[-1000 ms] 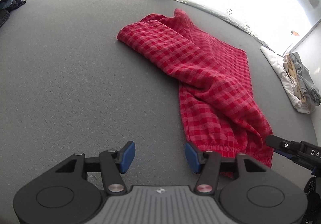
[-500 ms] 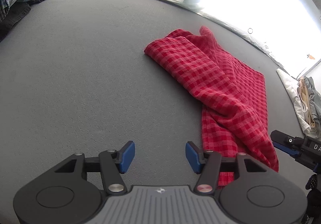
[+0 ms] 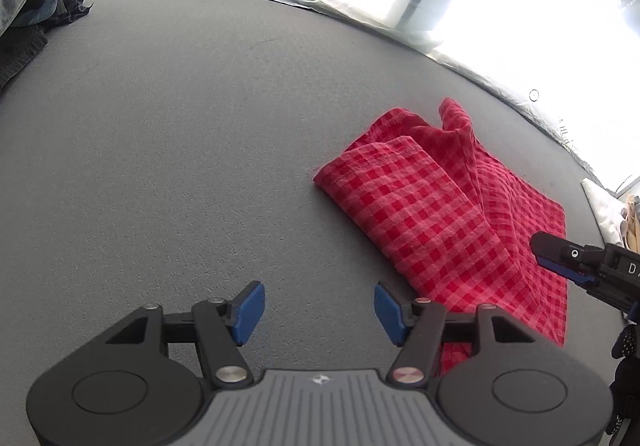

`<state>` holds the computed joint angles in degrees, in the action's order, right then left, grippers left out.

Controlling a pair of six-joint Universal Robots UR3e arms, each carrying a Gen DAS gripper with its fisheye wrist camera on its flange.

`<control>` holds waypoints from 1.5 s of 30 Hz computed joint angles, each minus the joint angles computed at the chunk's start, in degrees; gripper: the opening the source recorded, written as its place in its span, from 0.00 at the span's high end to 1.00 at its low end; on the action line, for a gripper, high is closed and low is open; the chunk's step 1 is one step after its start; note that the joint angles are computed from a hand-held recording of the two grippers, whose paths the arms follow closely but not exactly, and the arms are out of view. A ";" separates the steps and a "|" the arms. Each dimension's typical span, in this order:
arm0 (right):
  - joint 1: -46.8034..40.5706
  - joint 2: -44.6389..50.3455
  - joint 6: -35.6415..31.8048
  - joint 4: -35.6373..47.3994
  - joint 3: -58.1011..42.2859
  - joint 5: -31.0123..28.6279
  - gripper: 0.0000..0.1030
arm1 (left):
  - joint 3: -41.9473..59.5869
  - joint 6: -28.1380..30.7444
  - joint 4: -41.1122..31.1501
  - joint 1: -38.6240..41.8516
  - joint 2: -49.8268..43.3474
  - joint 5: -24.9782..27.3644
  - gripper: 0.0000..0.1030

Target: Fold clothes

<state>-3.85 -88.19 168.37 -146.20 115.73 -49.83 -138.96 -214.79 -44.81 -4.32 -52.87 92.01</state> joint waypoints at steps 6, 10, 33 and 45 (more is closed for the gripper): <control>7.05 14.63 4.49 -1.08 -14.42 -0.67 0.66 | 3.58 5.89 5.35 7.50 -10.95 -5.33 0.40; 9.94 22.13 5.76 0.94 -22.50 -0.19 0.67 | 4.86 7.66 7.15 7.73 -15.02 -5.97 0.40; 3.22 19.84 7.85 -6.56 -20.06 6.94 0.98 | 10.40 2.72 7.63 -0.96 -17.65 0.64 0.28; -15.28 14.42 10.86 -15.16 -11.82 8.07 0.99 | 16.43 -6.67 7.80 -13.58 -24.82 9.05 0.28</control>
